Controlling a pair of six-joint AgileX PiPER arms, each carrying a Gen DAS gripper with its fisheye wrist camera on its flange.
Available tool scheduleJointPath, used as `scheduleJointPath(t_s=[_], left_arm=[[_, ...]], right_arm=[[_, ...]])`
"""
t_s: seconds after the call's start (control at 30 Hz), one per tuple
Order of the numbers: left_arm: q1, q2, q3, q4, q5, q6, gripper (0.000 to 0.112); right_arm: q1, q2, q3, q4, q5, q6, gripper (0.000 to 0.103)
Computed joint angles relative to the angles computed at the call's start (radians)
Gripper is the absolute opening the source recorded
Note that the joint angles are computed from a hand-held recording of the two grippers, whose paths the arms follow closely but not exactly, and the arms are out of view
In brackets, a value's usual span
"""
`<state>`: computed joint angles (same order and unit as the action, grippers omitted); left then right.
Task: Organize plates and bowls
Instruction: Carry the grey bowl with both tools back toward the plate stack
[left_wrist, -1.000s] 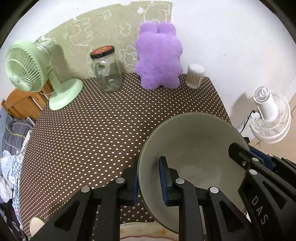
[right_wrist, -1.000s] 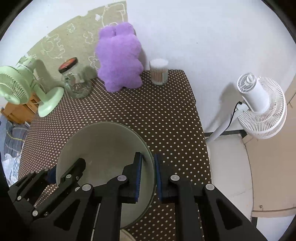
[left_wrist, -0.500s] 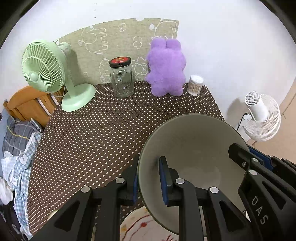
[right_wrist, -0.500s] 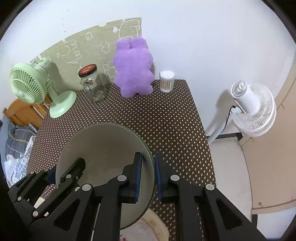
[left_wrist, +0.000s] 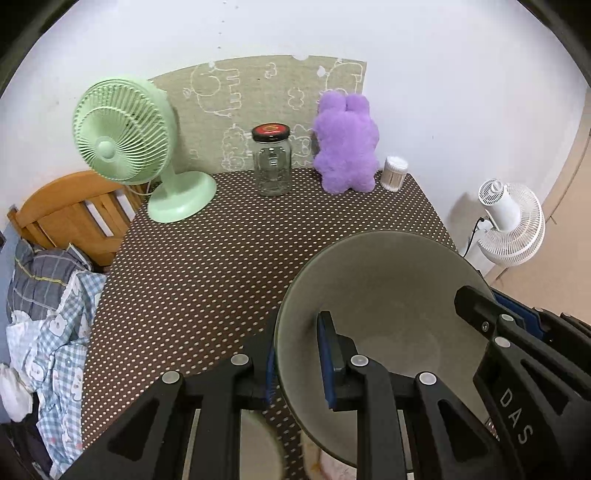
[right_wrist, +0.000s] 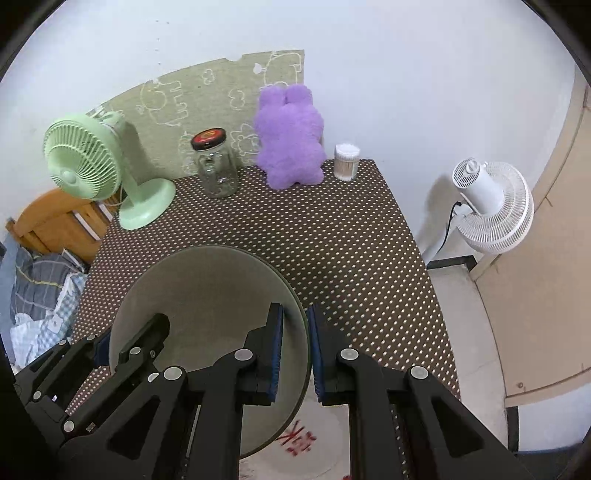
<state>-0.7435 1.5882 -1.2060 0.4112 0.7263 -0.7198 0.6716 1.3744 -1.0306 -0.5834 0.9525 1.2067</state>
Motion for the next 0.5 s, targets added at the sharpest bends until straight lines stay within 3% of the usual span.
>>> scheduleJointPath(t_s=[0.27, 0.5], left_arm=[[0.091, -0.148, 0.166, -0.065, -0.041, 0.108, 0.017], [0.173, -0.242, 0.291, -0.116, -0.083, 0.222, 0.017]], right_arm=[[0.187, 0.076, -0.069, -0.044, 0.091, 0.172, 0.017], [0.287, 0.160, -0.125, -0.039, 0.120, 0.260, 0.017]])
